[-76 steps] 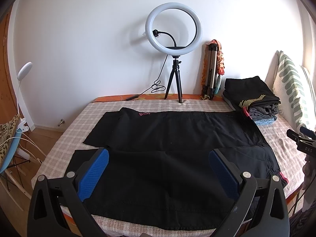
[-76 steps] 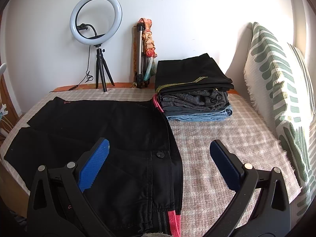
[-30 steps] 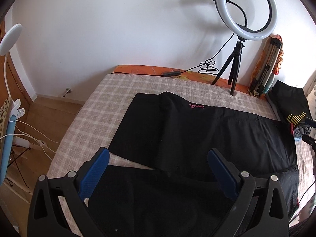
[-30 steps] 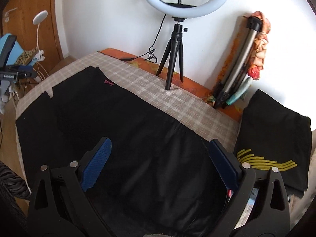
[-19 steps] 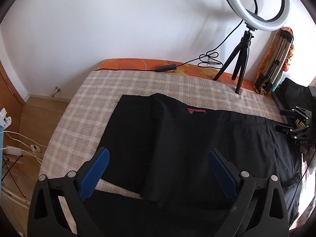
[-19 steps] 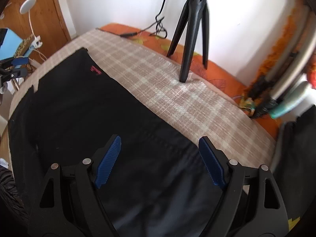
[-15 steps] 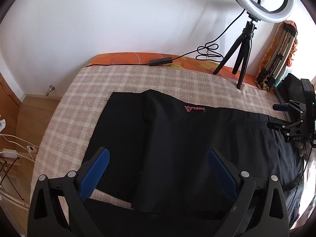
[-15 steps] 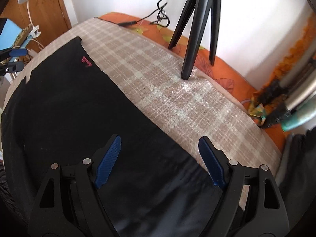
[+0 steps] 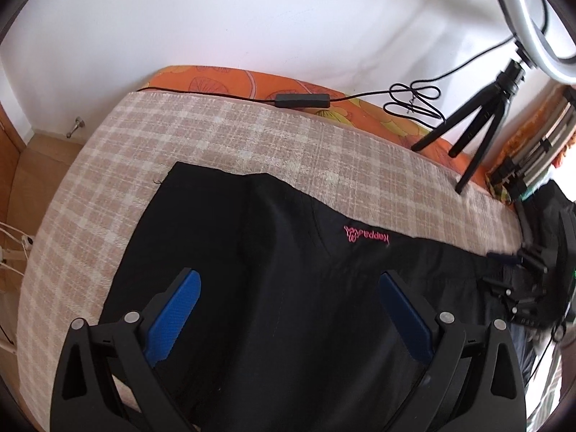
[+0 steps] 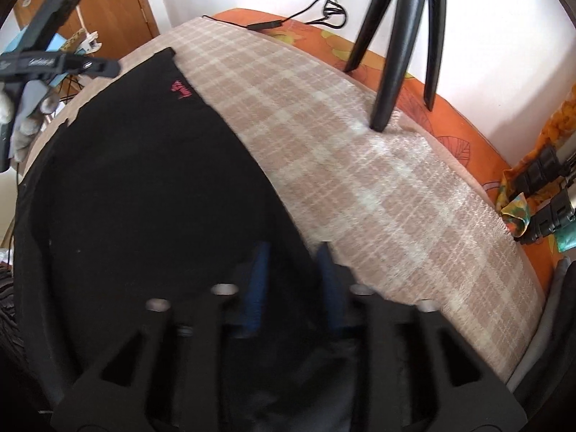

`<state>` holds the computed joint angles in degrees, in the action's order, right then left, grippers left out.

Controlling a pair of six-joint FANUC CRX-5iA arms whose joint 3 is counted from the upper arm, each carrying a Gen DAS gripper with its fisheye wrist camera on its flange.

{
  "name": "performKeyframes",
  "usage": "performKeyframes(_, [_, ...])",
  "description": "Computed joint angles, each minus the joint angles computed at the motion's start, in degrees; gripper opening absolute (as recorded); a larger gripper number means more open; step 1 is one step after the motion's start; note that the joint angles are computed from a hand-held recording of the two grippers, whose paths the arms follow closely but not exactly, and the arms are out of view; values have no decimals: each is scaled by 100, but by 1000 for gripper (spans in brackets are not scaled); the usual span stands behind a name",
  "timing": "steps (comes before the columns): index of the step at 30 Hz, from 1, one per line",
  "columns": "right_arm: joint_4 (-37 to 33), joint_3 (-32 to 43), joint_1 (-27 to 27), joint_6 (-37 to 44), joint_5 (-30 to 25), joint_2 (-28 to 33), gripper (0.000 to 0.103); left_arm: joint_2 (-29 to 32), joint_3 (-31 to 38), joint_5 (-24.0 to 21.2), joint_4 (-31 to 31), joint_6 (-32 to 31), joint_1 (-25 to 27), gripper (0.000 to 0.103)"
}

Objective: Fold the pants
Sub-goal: 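Lower both grippers onto the black pants' waistband and close them, then lift the waistband with both grippers, raising the pants off the bed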

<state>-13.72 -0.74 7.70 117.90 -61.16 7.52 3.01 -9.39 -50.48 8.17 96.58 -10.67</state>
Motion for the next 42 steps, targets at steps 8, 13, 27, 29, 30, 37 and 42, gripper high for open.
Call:
performKeyframes(8, [212, -581, 252, -205, 455, -802, 7, 291, 265, -36, 179, 403, 26, 100])
performKeyframes(13, [646, -1146, 580, -333, 779, -1519, 6, 587, 497, -172, 404, 561, 6, 100])
performKeyframes(27, [1191, -2309, 1426, -371, 942, -2920, 6, 900, 513, -296, 750, 1249, -125, 100])
performKeyframes(29, [1077, -2292, 1392, -359, 928, -2922, 6, 960, 659, -396, 677, 1225, -228, 100])
performKeyframes(30, [1038, -2302, 1396, -340, 924, -2953, 6, 1029, 742, -470, 709, 1198, -277, 100])
performKeyframes(37, [1396, -2751, 1840, -439, 956, -3462, 6, 1256, 1088, -640, 314, 1627, -547, 92])
performKeyframes(42, [1626, -2942, 1971, -717, 1081, -3624, 6, 993, 780, -395, 119, 1721, -584, 52])
